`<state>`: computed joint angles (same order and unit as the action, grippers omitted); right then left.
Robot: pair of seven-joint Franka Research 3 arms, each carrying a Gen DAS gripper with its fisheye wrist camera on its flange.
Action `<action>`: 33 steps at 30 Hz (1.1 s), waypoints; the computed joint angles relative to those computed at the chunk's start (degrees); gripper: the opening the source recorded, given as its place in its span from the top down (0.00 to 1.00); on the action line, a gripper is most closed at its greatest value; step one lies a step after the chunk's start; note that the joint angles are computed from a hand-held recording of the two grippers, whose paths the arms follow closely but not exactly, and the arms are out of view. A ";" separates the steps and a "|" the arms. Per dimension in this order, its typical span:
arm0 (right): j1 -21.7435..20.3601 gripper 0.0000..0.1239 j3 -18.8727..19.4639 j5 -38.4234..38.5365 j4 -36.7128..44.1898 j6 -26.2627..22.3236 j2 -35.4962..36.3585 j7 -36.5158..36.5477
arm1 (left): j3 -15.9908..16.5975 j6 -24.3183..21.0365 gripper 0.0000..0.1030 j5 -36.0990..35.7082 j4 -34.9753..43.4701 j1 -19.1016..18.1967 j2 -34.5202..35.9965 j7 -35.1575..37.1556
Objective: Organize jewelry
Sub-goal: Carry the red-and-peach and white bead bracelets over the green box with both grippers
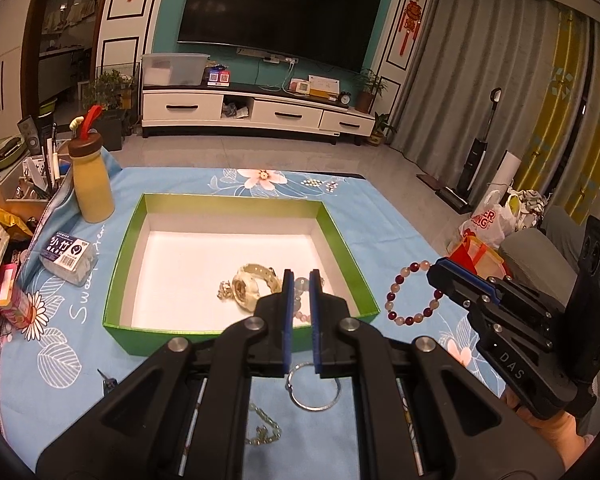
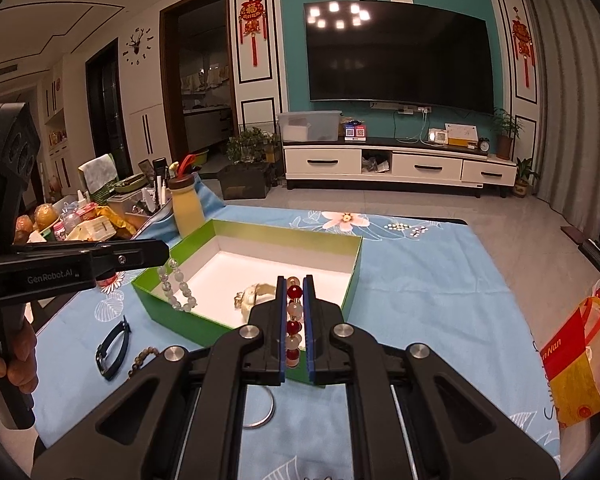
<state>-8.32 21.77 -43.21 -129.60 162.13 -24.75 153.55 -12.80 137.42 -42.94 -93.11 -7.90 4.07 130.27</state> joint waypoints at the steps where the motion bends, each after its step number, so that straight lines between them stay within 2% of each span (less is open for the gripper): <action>1: -0.25 0.94 0.06 -0.25 0.34 -0.01 0.34 0.10 | -0.03 0.03 0.93 0.31 0.58 -0.07 0.49 -0.32; 8: -0.50 0.94 -0.95 -2.79 3.04 0.31 3.46 1.10 | -1.17 0.40 0.93 3.96 5.96 0.29 4.89 -2.98; 14: 1.85 0.94 -4.11 -3.20 5.21 0.83 6.80 0.86 | -2.54 0.40 0.93 8.31 11.09 0.62 9.12 -6.36; 19: 4.84 0.94 -7.17 -1.71 7.59 0.28 10.12 -1.19 | -3.57 -1.33 0.93 13.06 16.90 0.72 14.08 -10.58; 27: 10.33 0.94 -12.49 4.45 12.47 -0.31 16.19 -7.87 | -4.24 -5.55 0.93 21.85 29.09 -0.18 24.03 -19.47; 30: 12.75 0.94 -14.76 9.47 14.69 -0.78 18.95 -12.34 | -4.09 -7.77 0.93 24.92 33.63 -0.70 27.54 -22.61; 33: 15.20 0.94 -17.23 19.02 17.04 -1.46 22.05 -19.57 | -3.47 -11.14 0.93 28.70 39.98 -1.94 32.04 -25.38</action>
